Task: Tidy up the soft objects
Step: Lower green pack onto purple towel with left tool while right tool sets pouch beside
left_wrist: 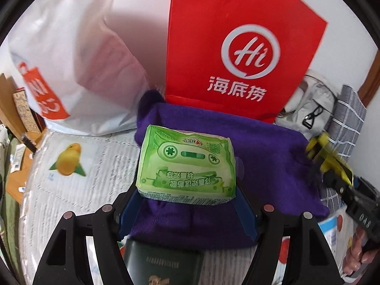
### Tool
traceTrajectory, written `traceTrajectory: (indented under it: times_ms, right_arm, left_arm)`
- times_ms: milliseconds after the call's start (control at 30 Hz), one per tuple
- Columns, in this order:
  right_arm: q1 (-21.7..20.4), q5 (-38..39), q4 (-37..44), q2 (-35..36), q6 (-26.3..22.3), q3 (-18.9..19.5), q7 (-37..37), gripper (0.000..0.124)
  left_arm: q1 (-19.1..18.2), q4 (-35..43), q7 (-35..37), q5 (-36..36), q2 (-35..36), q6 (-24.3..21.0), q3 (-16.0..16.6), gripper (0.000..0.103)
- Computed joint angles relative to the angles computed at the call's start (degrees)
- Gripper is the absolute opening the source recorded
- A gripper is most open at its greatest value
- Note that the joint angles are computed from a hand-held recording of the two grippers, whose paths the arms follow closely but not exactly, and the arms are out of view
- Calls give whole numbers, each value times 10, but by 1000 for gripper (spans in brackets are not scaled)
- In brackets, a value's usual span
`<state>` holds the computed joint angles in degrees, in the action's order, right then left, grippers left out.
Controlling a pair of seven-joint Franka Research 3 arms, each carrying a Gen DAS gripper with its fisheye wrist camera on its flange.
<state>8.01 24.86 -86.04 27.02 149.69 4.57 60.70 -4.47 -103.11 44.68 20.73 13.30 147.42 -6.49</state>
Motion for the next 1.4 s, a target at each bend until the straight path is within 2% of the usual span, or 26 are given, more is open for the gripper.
traceTrajectory:
  times_ms: [167, 267, 533, 633, 700, 767, 867, 900, 933, 1000, 1167, 1233, 1300, 1400]
  right_arm:
    - [11, -31, 35, 36, -21, -13, 23, 51]
    - [11, -41, 60, 57, -48, -12, 31, 33]
    - [10, -57, 86, 76, -76, -13, 43, 34]
    - [8, -57, 83, 73, -78, -10, 34, 39]
    - [0, -44, 86, 73, -87, -1, 21, 49]
    - [-6, -35, 76, 63, -87, 2, 7, 53]
    - [-4, -29, 54, 46, -64, 0, -4, 63]
    - [-5, -27, 48, 42, -61, 1, -10, 66]
    - [-5, -25, 48, 40, -60, 1, -13, 66]
    - [-8, -17, 44, 36, -60, 3, -22, 66]
    - [3, -38, 47, 35, -75, -8, -25, 66]
    - [4, -42, 53, 41, -88, -7, -29, 61]
    - [8, -49, 60, 46, -99, -10, -26, 25]
    - [18, -58, 32, 34, -50, -15, -24, 21]
  left_arm:
    - [15, 44, 39, -50, 49, -4, -8, 71]
    - [18, 55, 50, -66, 64, 1, -7, 71]
    - [17, 88, 60, -69, 97, -9, -3, 71]
    - [18, 90, 66, -75, 101, -4, -5, 71]
    - [20, 89, 71, -80, 102, 4, -6, 71]
    - [27, 91, 86, -95, 105, 9, -13, 71]
    - [24, 96, 92, -101, 110, 7, -12, 76]
    - [19, 102, 88, -93, 114, 5, -8, 81]
    - [12, 109, 81, -82, 117, -1, -2, 85]
    - [3, 118, 69, -65, 122, -5, 6, 85]
    - [2, 101, 53, -51, 106, 18, 7, 85]
    - [4, 99, 56, -50, 103, 22, 5, 85]
    - [5, 101, 59, -50, 104, 19, 3, 85]
    - [5, 99, 63, -49, 101, 20, 2, 85]
